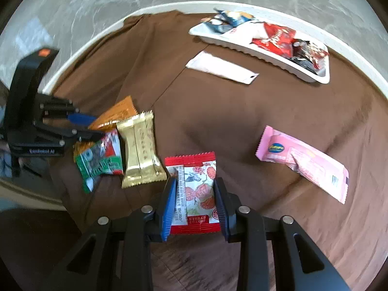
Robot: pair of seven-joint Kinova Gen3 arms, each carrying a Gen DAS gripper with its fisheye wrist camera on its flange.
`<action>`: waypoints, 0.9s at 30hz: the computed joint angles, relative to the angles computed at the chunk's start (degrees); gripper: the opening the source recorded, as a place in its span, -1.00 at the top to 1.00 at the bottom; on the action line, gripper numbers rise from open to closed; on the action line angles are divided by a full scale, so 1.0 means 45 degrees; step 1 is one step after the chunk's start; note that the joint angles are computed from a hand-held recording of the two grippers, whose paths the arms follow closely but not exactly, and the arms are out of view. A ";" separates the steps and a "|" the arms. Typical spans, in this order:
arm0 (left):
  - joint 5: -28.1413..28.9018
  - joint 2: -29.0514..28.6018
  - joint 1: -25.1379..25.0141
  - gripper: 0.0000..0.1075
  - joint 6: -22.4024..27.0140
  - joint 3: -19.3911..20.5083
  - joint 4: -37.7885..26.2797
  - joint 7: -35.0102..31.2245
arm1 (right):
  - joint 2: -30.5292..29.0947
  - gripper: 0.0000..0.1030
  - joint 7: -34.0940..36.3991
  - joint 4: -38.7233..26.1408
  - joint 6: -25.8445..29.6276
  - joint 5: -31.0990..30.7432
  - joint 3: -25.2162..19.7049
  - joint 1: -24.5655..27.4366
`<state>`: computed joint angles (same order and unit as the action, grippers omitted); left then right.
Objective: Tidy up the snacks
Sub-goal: 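Grasp the orange long wrapper with the left tool while the right tool grasps the red-white wrapper, then carry both snacks into the white tray and open both tools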
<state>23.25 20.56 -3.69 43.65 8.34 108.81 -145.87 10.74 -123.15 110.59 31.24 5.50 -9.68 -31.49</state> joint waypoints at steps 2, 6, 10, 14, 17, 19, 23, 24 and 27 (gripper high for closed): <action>0.0236 0.0019 -0.0213 0.51 0.0343 0.0040 -0.0218 -0.0085 | -0.0098 0.35 0.0237 0.0051 -0.0119 -0.0583 -0.0064 0.0339; 0.0635 0.0062 -0.0409 0.51 0.0842 0.0003 -0.0671 -0.0089 | -0.0348 0.35 0.0736 0.0181 -0.0390 -0.1656 -0.0136 0.0922; 0.0985 0.0184 -0.0523 0.51 0.1505 0.0019 -0.1273 -0.0032 | -0.0520 0.35 0.1898 0.0226 -0.0623 -0.3190 -0.0271 0.1780; 0.1366 0.0496 -0.0504 0.51 0.2253 0.0105 -0.2200 0.0143 | -0.0610 0.35 0.2931 0.0128 -0.0776 -0.4479 -0.0220 0.2522; 0.1548 0.0836 -0.0354 0.51 0.2735 0.0166 -0.3088 0.0483 | -0.0613 0.35 0.3325 -0.0143 -0.0737 -0.4974 -0.0021 0.2912; 0.1653 0.1114 -0.0239 0.51 0.3033 0.0234 -0.3731 0.0745 | -0.0541 0.35 0.3459 -0.0369 -0.0697 -0.5094 0.0104 0.3096; 0.1601 0.1735 0.0206 0.51 0.3424 0.0390 -0.5215 0.1514 | -0.0276 0.35 0.3809 -0.0961 -0.0600 -0.5372 0.0311 0.3610; 0.1592 0.1897 0.0304 0.51 0.3526 0.0444 -0.5563 0.1692 | -0.0176 0.35 0.3851 -0.1155 -0.0597 -0.5381 0.0379 0.3729; 0.1518 0.2575 0.0630 0.51 0.3983 0.0611 -0.6954 0.2307 | 0.0117 0.35 0.3889 -0.1643 -0.0569 -0.5411 0.0510 0.4053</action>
<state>30.08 32.15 -0.86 61.58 11.09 77.52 -135.49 11.27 -105.65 103.19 28.68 -18.86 -7.38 -13.25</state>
